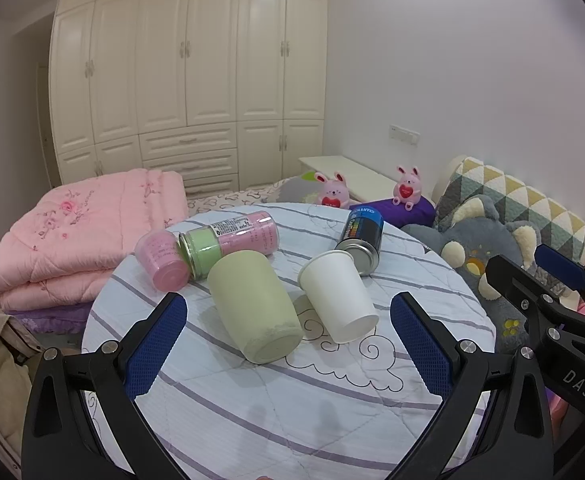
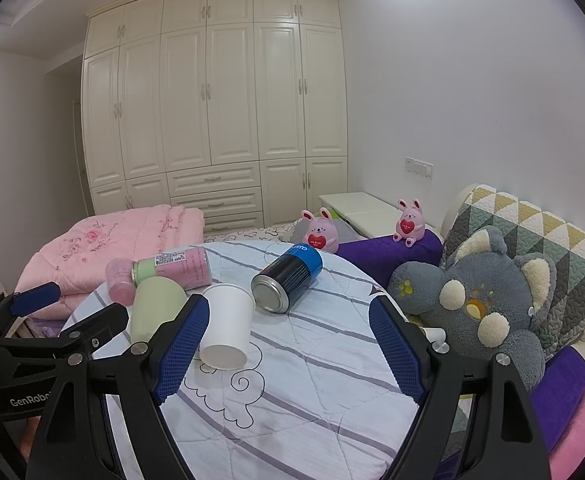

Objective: Flip cup upright

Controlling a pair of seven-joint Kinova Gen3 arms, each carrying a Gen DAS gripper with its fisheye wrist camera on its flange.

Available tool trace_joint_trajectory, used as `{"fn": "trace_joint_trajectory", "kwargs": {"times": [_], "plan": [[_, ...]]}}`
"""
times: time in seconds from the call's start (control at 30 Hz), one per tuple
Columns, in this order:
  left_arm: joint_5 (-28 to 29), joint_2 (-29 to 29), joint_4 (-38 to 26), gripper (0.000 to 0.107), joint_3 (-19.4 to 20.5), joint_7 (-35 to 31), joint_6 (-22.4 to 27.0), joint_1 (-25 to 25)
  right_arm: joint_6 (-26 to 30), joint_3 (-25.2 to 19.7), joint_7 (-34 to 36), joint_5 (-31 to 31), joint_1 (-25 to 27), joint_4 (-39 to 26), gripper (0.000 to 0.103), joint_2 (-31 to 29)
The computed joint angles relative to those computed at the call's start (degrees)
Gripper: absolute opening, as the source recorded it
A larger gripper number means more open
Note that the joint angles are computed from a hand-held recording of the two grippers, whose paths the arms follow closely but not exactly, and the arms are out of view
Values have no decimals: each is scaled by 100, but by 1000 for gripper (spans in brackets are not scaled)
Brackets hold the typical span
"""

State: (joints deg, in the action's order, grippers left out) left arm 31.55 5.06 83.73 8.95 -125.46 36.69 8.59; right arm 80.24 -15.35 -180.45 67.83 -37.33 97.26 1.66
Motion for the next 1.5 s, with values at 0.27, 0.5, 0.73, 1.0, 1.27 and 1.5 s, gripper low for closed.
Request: {"fn": "trace_joint_trajectory", "kwargs": {"times": [0.27, 0.5, 0.73, 1.0, 1.27, 1.5], "plan": [[-87, 103, -122, 103, -16, 100, 150, -8, -28, 16, 8, -55, 4, -31, 84, 29], [-369, 597, -847, 103, -44, 778, 981, -87, -118, 111, 152, -201, 28, -179, 84, 156], [-1183, 1288, -1792, 103, -87, 1904, 1806, 107, -348, 277, 286, -391, 111, -351, 84, 272], [-2166, 2153, -3033, 103, -108, 2607, 2869, 633, -617, 504, 440, -827, 309, -581, 84, 416], [-2726, 2775, -4022, 98, -268, 3127, 3527, 1048, -705, 662, 559, -1152, 458, -741, 84, 503], [-2323, 2806, -4072, 81, -66, 2610, 3668, 757, -835, 740, 644, -1338, 554, -821, 84, 541]]}}
